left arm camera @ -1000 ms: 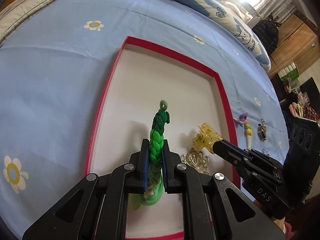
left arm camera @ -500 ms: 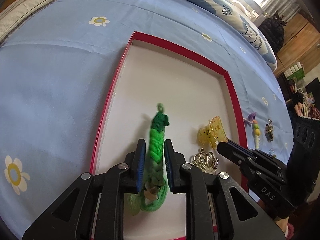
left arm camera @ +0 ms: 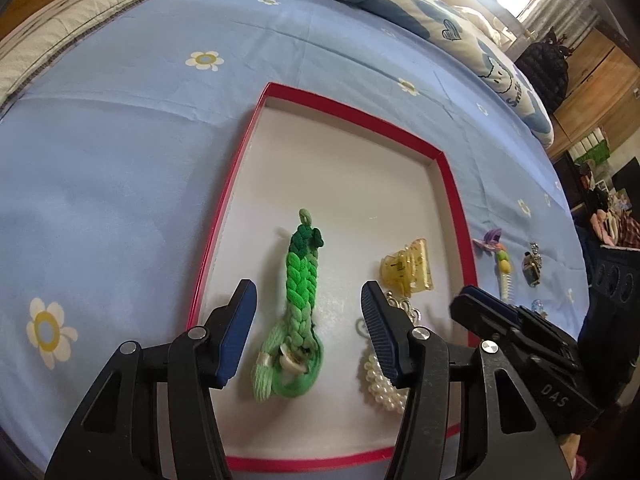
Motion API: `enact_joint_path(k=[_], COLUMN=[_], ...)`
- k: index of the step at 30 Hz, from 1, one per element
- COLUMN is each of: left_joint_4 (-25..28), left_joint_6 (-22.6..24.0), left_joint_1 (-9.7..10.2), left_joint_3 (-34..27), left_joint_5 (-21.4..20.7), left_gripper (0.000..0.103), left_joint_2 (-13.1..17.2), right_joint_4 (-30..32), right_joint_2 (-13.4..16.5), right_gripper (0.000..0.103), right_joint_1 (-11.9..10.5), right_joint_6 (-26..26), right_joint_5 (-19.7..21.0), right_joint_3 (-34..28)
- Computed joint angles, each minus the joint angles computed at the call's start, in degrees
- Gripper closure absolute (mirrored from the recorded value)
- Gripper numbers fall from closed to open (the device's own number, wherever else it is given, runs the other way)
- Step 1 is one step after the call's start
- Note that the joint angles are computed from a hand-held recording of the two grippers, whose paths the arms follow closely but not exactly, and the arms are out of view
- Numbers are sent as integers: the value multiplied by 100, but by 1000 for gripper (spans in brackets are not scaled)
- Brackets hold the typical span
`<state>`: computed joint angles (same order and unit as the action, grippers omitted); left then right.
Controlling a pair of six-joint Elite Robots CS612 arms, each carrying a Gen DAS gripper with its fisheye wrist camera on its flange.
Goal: Organize jewelry
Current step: 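Grasp the purple hair tie with the left tool while the right tool grasps the gold watch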
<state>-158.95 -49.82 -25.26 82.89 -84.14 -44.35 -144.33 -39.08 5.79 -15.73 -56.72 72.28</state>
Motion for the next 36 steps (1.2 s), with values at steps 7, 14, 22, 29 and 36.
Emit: enact_joint_path(k=[7, 14, 22, 29, 36], left_joint_4=[-121, -172, -96, 71, 308], left_joint_6=[24, 207, 498, 773, 1008], left_joint_1=[-96, -230, -387, -490, -540], left_joint_3=[80, 12, -224, -432, -700], left_joint_5=[87, 51, -75, -149, -185], left_gripper=[50, 50, 50, 50, 50], left_joint_2=[-106, -122, -32, 53, 170], right_joint_4=[-405, -885, -1322, -1618, -1765], right_joint_2=[-273, -516, -748, -846, -856], right_gripper=[69, 66, 63, 63, 63], right_joint_1=[-178, -391, -700, -901, -1041], right_joint_6=[238, 607, 1019, 1383, 1544], right_joint_5=[163, 26, -148, -256, -305], right_joint_3=[417, 829, 1285, 1517, 1576])
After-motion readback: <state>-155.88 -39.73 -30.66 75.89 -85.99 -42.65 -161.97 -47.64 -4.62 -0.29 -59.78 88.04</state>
